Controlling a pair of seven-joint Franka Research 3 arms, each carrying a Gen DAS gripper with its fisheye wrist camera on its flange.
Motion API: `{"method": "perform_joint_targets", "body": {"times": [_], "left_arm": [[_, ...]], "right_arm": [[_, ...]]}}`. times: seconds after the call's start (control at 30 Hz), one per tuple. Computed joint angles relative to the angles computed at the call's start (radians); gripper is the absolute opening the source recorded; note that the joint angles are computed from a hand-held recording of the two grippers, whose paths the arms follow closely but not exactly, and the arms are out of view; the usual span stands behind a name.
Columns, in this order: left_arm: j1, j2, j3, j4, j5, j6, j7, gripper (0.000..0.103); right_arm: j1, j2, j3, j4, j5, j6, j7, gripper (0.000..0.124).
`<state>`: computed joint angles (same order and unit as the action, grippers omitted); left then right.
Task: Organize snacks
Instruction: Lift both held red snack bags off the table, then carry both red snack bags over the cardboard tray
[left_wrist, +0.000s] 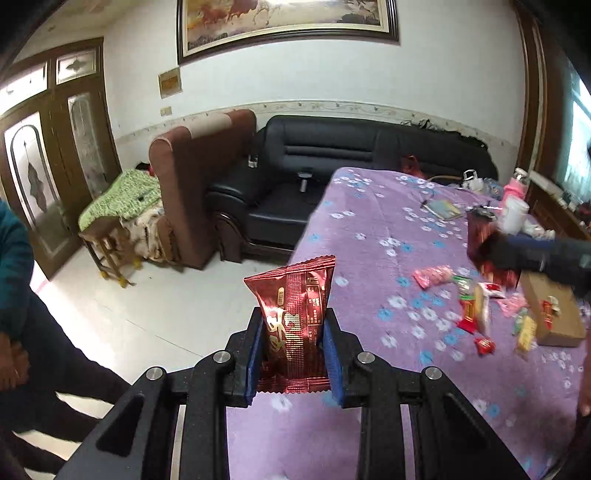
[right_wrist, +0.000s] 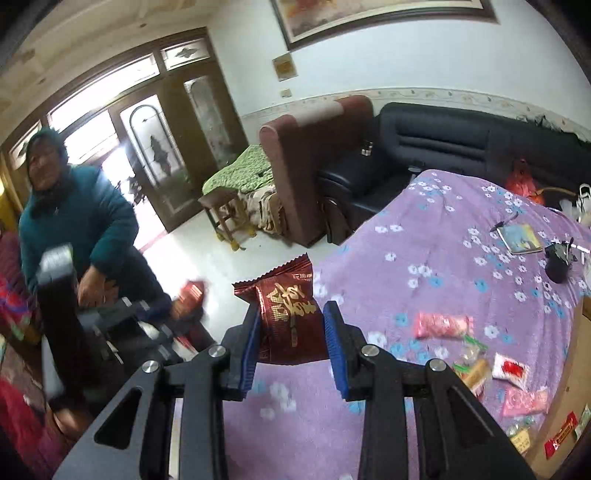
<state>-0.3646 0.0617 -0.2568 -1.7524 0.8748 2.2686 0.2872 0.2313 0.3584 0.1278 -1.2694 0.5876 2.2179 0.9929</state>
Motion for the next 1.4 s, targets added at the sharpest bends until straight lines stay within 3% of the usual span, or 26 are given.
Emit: {"method": "perform_joint_targets", "body": {"times": [0.07,0.17,0.37,0.57,0.83,1.4], "left_arm": [[0.007,-0.012,0.000,-0.062,-0.026,0.113,-0.034,0.031],[-0.009,0.053,-0.006,-0.022,-0.001,0.162,-0.041,0.031],[-0.086,0.258,0.011,0.220,-0.065,0.201,0.098,0.031],[-0.188,0.439,0.037,0.494,-0.143,0.117,0.284,0.031],[-0.280,0.588,0.097,0.718,-0.240,0.073,0.429,0.031],[-0.368,0.827,0.172,1.124,-0.389,-0.055,0.604,0.030]], "right_arm": [[-0.030,-0.057,-0.011,-0.112,0.029,-0.003,-0.019,0.033],[-0.057,-0.127,-0.050,-0.253,0.039,0.024,-0.030,0.033],[-0.106,-0.148,-0.094,-0.319,0.023,0.066,0.020,0.032],[-0.145,-0.161,-0.104,-0.339,0.055,0.087,0.018,0.032],[-0.165,-0.148,-0.109,-0.330,0.060,0.110,0.032,0.032],[-0.181,-0.139,-0.114,-0.317,0.036,0.138,0.066,0.032]]}}
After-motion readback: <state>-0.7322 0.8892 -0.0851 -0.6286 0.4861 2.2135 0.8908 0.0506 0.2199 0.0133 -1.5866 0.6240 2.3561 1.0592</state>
